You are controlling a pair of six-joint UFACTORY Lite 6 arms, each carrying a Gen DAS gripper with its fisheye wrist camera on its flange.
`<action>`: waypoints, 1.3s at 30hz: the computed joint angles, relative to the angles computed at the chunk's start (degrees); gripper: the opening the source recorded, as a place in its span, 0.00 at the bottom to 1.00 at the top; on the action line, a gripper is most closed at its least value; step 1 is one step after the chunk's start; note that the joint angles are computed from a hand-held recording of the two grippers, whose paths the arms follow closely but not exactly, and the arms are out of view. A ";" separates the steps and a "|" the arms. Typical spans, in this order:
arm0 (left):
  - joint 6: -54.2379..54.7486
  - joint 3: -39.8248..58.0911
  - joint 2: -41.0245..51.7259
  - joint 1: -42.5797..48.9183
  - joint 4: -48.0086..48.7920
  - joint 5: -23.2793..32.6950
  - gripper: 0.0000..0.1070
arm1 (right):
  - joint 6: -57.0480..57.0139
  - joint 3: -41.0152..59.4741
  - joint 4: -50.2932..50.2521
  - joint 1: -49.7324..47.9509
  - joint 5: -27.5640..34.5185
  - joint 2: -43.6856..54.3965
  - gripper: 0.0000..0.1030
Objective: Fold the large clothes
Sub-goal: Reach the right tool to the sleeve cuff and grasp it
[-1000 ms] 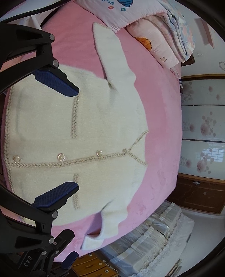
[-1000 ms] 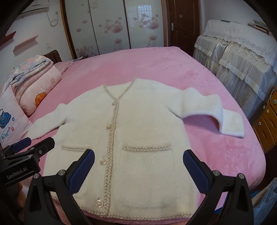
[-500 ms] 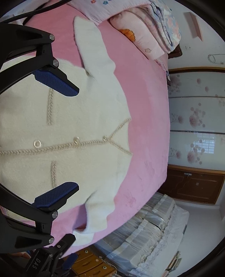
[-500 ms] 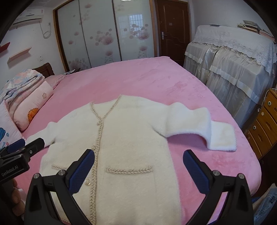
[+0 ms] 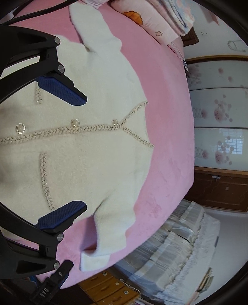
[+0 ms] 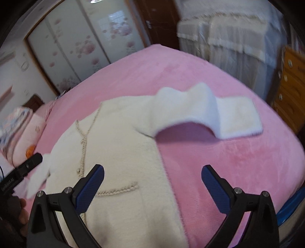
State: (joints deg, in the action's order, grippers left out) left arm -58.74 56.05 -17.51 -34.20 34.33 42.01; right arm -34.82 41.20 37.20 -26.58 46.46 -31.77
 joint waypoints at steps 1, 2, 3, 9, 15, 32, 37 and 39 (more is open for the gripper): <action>-1.92 0.79 2.66 -0.68 1.87 -0.87 0.93 | -4.09 0.12 3.77 -4.70 1.22 3.50 0.99; -3.29 2.21 5.66 -1.07 3.28 -1.37 0.93 | -7.47 0.38 6.98 -8.59 2.39 6.68 0.98; -4.18 3.16 7.81 -1.53 4.05 -2.12 0.93 | -10.77 1.01 10.19 -12.50 3.32 10.72 0.94; -4.70 12.02 22.21 -3.67 4.49 -6.04 0.93 | -18.12 8.65 18.81 -22.93 -0.82 31.50 0.75; -2.15 25.16 35.48 -5.12 2.74 -6.61 0.93 | -17.56 17.95 21.58 -24.45 -5.89 45.99 0.63; 6.10 42.85 46.24 -2.96 -2.34 -2.24 0.93 | -16.72 29.67 22.44 -19.10 -13.38 52.32 0.08; 7.90 31.49 35.80 1.41 -5.26 -4.69 0.93 | -21.67 22.52 24.38 -12.83 -14.92 33.10 0.08; 9.19 25.19 30.14 3.82 -7.05 -6.57 0.93 | -21.82 21.57 24.09 -9.09 -13.29 26.49 0.08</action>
